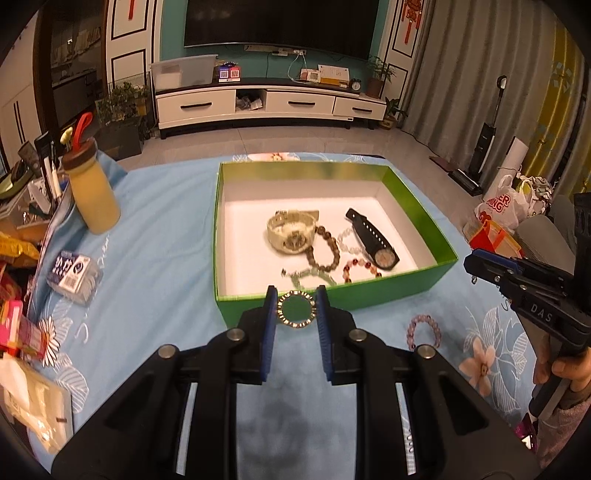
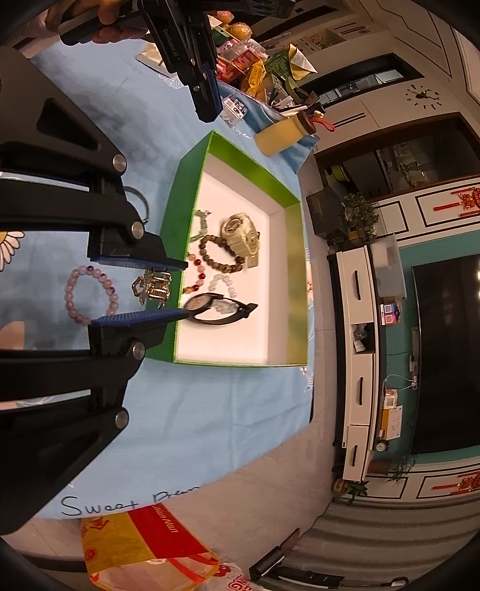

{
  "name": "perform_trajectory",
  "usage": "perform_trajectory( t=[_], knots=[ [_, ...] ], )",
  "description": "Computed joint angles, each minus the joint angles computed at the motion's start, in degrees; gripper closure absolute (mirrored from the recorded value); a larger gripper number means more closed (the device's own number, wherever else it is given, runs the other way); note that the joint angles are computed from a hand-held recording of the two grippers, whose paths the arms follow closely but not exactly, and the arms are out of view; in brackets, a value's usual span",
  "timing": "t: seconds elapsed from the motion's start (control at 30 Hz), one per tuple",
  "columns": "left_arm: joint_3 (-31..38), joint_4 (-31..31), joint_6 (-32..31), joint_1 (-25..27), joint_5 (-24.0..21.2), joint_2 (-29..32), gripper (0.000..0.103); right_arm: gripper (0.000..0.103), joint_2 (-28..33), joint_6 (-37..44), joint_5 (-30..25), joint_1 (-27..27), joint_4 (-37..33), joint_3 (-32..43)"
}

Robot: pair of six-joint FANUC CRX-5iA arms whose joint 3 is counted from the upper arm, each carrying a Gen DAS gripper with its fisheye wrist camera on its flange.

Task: Organize jewelry
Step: 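Lift the beaded ring and gold charm and carry both over the green box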

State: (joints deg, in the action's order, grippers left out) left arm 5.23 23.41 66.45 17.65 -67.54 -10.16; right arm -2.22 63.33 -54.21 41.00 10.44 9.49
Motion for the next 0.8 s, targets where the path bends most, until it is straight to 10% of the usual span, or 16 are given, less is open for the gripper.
perform_trajectory(
  t=[0.8],
  knots=[
    [11.85,-4.29,4.13,-4.12,-0.52,11.59,0.082,0.083,10.43,4.74,-3.46,-4.20,-3.81,13.17]
  ],
)
